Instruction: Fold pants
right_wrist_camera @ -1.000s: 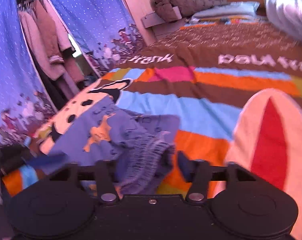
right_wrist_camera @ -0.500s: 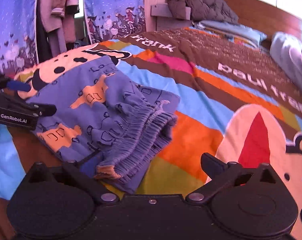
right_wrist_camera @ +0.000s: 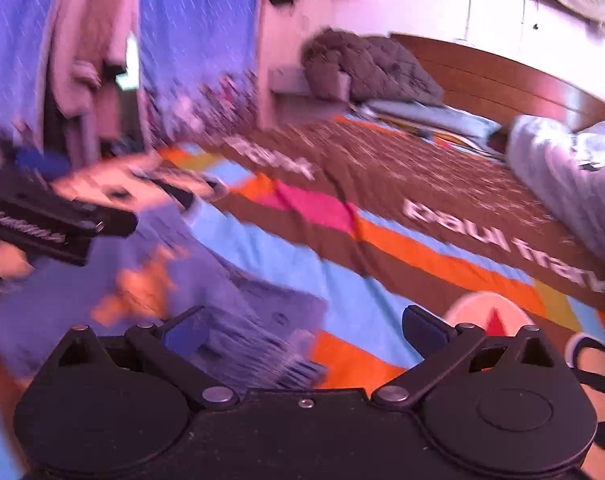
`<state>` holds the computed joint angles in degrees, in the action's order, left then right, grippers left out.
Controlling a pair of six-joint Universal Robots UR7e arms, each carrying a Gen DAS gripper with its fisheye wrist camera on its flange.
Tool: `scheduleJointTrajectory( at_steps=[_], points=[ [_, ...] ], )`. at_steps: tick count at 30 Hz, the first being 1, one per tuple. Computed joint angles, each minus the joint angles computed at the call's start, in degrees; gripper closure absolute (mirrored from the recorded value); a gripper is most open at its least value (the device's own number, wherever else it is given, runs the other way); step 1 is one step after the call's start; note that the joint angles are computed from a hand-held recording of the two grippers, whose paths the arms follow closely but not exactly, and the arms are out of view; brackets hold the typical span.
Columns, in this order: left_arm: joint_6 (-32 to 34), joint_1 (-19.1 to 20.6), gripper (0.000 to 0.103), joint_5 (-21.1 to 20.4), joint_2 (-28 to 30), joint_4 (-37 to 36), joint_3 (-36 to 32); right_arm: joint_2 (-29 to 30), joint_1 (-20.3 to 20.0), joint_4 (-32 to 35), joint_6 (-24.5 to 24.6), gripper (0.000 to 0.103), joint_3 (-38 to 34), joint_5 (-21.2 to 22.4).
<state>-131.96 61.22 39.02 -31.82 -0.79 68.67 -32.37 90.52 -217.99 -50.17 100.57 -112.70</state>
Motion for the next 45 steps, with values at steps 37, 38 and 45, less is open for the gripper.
scheduleJointTrajectory(
  at_steps=[37,38,45],
  points=[
    [-35.99,2.46,0.000,5.83,-9.95,25.43,9.45,-12.79,3.49,11.91,25.75,0.001,17.61,-7.48],
    [-36.15,2.56,0.000,6.01,-9.81,25.69,9.13,-12.76,3.45,12.18,26.51,0.001,17.85,-8.06],
    [-36.96,2.84,0.000,6.87,-10.17,25.72,9.36,-11.86,3.74,13.51,27.56,0.001,17.14,-10.64]
  ],
)
